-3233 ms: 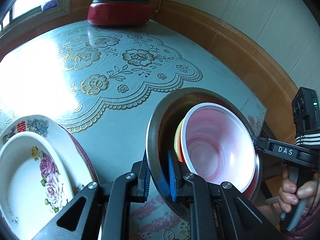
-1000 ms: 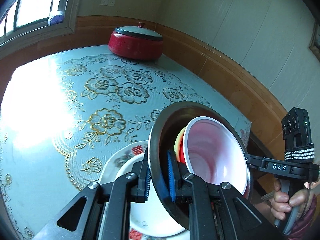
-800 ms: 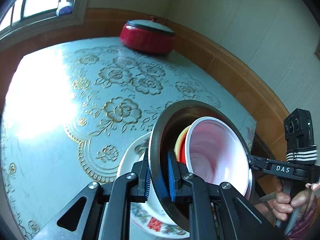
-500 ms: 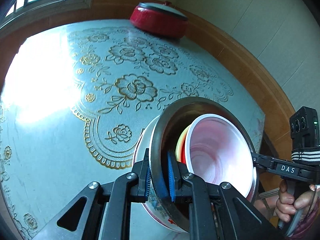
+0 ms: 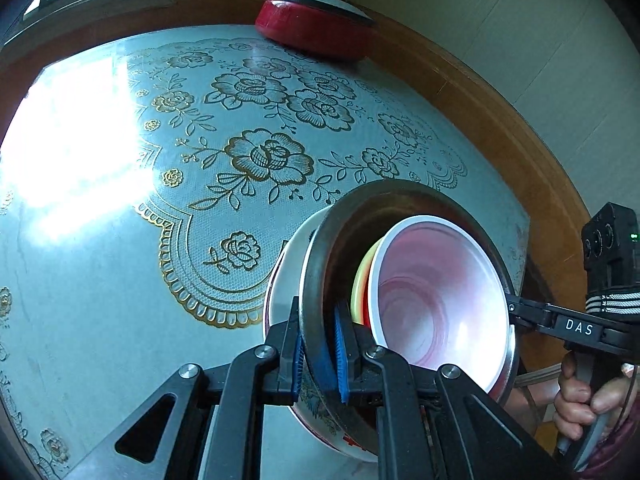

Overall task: Organize plates and bowls
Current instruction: 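Lower the steel bowl onto the white floral plate stack with both grippers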

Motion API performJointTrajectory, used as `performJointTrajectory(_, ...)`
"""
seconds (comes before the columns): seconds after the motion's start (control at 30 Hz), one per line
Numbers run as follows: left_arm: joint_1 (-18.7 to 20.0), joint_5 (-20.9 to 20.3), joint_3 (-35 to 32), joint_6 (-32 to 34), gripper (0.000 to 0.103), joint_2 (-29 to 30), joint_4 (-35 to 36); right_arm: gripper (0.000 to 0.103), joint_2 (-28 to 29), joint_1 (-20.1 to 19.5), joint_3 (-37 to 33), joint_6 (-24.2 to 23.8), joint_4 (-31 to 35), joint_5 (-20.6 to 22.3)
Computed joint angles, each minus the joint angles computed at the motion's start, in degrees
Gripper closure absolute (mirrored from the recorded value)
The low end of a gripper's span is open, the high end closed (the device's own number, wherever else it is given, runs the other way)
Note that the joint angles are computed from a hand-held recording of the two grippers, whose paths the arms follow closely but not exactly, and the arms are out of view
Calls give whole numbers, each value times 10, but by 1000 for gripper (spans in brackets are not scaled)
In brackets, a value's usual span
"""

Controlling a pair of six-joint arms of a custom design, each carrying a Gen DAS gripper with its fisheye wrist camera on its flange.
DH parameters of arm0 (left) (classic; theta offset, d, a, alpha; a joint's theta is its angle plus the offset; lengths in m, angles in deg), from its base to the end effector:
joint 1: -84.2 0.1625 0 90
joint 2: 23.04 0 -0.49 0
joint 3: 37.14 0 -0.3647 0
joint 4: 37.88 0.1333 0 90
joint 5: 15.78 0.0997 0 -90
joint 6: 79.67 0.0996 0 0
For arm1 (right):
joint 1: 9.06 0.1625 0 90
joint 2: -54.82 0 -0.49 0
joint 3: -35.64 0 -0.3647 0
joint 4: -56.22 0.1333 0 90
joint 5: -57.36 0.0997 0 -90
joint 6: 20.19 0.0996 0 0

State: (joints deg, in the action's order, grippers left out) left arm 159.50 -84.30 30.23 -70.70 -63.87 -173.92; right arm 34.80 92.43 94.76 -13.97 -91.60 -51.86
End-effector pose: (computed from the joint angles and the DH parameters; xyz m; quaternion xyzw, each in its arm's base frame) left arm -0.0444 -0.8381 0.2658 0.1677 0.9542 -0.1754 0.1751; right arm 0.2714 -0.8306 0.0432 0.0176 -0.9731 0.1838 0.1381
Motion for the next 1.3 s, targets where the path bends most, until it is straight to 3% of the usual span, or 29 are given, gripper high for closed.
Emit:
performJointTrajectory(0.27,-2,2,4,-5,90,-1,-4,89,-1,-2,-7,38,21,7)
performJointTrajectory(0.4,-1,-11,11,-6,90,-6,-11,79,-9,2,13,42,-8,-5)
performJointTrajectory(0.8,-5,-5,39,13,87,-19,-40,79,-14,9,42,52,-69,-42)
performJointTrajectory(1.0,-10,7,57,4,87,-23,-69,78,0,29,32,4,-99,-129)
performJointTrajectory(1.1,-12,15,66,-2,87,-26,-86,78,1,28,34,-13,-116,-125)
performJointTrajectory(1.17,-15,26,73,-5,87,-27,-98,78,-1,23,35,-22,-116,-101)
performJointTrajectory(1.3,-27,68,93,8,87,-26,-139,81,7,22,21,-40,-99,-84)
